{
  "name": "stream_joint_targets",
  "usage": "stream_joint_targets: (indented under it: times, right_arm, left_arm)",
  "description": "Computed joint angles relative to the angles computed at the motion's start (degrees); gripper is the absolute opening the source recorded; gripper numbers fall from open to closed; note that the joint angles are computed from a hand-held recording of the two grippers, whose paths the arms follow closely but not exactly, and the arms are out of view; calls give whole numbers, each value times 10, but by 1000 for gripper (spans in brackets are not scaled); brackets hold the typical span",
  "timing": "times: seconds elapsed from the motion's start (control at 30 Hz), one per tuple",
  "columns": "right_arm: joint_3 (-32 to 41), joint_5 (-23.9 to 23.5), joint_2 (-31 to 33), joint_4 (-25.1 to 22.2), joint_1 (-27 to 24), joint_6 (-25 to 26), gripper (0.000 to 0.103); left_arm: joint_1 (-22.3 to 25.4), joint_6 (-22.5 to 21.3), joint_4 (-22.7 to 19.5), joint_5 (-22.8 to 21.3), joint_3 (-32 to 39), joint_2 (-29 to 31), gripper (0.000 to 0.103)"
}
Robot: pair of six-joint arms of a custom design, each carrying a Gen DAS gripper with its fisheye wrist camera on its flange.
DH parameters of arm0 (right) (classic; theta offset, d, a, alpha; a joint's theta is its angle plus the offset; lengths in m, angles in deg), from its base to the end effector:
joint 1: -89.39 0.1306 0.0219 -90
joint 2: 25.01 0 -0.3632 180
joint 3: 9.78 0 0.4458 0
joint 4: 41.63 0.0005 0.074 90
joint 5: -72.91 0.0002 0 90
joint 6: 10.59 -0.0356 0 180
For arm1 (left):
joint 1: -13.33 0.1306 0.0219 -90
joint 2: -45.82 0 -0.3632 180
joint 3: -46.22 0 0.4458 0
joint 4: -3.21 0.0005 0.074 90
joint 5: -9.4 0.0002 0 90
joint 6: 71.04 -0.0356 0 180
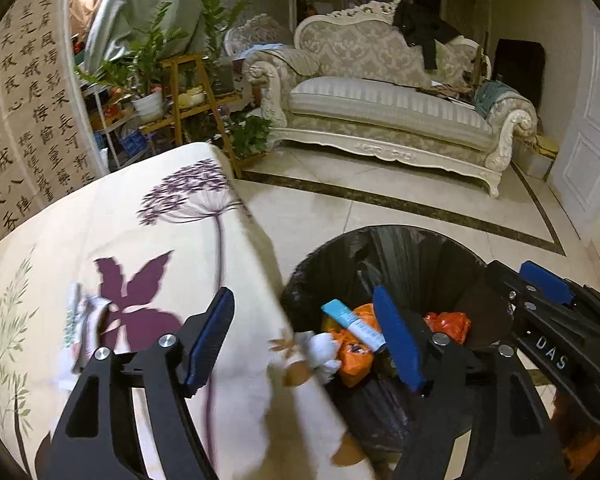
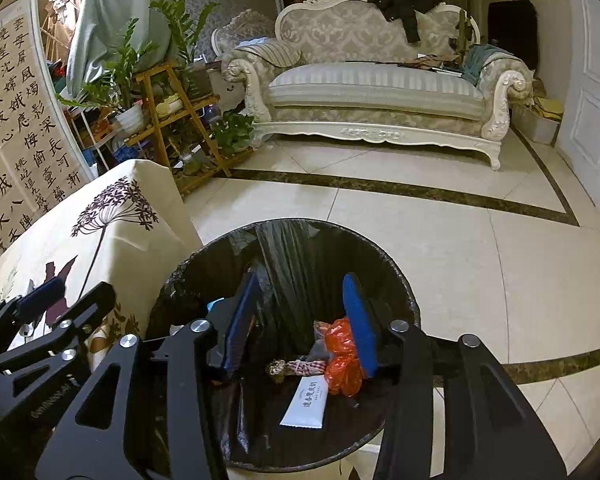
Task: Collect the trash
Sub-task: 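Move both open tools back over the table items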
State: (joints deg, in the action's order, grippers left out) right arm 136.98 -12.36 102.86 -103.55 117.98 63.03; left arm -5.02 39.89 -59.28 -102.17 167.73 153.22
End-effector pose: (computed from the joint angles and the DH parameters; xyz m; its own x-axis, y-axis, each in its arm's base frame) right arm 0.6572 0.3542 0.4868 -0.6944 -0.0584 -0.7172 -0.2378 0.9593 0.1522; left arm 0.6056 -0.1876 0.5057 -0.6845 -0.1230 -0.7185 -0.1965 0.9803 0.0194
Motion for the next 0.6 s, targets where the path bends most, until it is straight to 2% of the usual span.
stream_joint_targets:
  times: [0.17, 0.37, 0.47, 0.6]
  right_arm:
    - [15, -9, 5, -8, 12, 2, 47]
    - [69, -33, 34, -31, 36, 12, 47]
    - [113, -43, 59, -47, 53, 23, 47]
    - [229, -60, 125, -97, 78, 39, 47]
  left_arm:
    - [17, 13, 0, -17, -55, -50, 73]
    - [43, 31, -4, -45, -120, -112, 75]
    - [58, 41, -11, -57, -151, -142, 75]
    - [84, 51, -20, -81, -185, -177, 75]
